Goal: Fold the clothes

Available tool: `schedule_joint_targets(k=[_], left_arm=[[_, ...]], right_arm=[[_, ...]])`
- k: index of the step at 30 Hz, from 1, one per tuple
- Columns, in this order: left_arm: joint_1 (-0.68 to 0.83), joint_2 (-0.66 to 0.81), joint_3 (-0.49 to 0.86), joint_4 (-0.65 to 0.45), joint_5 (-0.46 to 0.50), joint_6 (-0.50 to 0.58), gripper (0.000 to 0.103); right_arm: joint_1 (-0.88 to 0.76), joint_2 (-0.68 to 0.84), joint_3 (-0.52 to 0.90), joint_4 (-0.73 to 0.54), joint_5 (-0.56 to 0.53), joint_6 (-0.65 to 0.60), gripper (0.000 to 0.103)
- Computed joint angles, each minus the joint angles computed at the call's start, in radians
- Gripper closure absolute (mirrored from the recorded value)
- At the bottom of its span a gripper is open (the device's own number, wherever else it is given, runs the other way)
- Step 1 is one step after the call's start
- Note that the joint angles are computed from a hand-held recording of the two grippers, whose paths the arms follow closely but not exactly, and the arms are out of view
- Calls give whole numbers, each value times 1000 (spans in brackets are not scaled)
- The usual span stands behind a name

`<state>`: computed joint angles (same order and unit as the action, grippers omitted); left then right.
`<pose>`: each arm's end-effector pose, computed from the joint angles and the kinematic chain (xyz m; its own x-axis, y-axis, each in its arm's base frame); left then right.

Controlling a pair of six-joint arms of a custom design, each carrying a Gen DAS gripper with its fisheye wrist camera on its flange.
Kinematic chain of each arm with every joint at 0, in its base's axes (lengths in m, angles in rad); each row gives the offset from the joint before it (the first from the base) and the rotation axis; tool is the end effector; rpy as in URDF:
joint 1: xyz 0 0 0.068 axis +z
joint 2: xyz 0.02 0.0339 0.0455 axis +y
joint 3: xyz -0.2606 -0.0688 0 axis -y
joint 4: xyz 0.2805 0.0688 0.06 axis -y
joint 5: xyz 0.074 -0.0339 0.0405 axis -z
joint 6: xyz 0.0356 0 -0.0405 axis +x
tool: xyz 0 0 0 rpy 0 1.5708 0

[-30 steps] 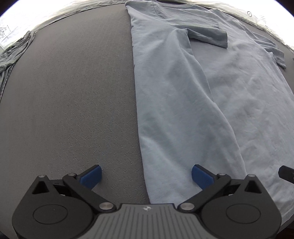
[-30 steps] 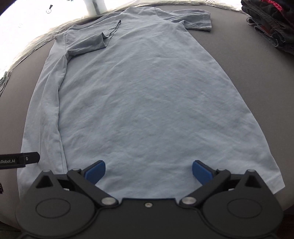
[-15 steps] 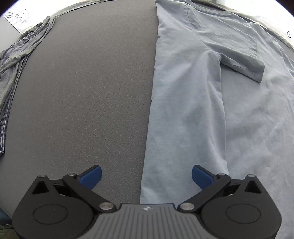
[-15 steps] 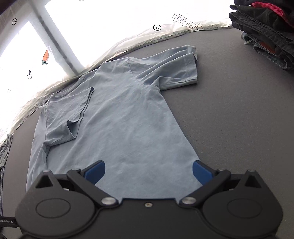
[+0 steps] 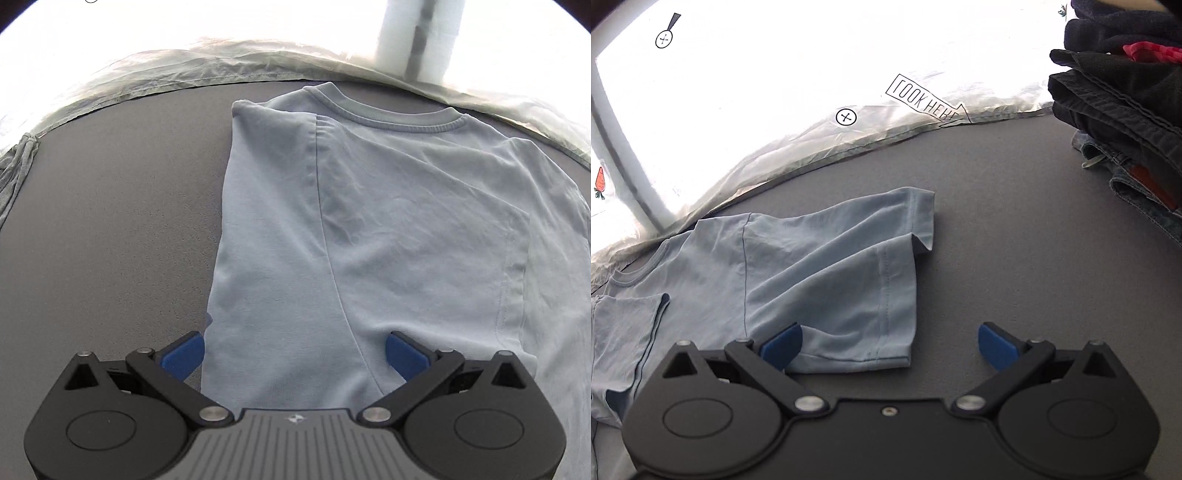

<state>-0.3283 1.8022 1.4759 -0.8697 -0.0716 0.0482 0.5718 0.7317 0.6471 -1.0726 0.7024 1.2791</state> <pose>0.3840 -0.1281 0.2322 -0.8656 0.3456 -0.3624 0.3389 0.9370 0.0841 0.1397 0.0626 0.2311 -0.4079 0.6068 -0.6822 0.6815 0.6996 0.2148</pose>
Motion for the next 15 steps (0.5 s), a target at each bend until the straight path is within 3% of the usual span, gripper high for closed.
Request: schedule_joint_targets(k=[3, 6, 10, 12, 14, 15], left_arm=[[9, 26, 15, 20, 25, 6, 0], [36, 29, 10, 24, 73, 6, 0], [31, 23, -5, 43, 66, 2, 0], [33, 27, 5, 32, 69, 3, 0], [37, 47, 41, -2, 74, 9, 0], [38, 62, 65, -25, 74, 10, 0]], right_arm=[[-169, -76, -60, 165, -76, -182, 1], [-244, -56, -58, 231, -119, -233, 5], [-302, -56, -67, 327, -191, -236, 23], [-309, -38, -60, 340, -195, -217, 28], [-302, 16, -25, 310, -173, -200, 41], [-309, 24, -15, 293, -179, -187, 52]])
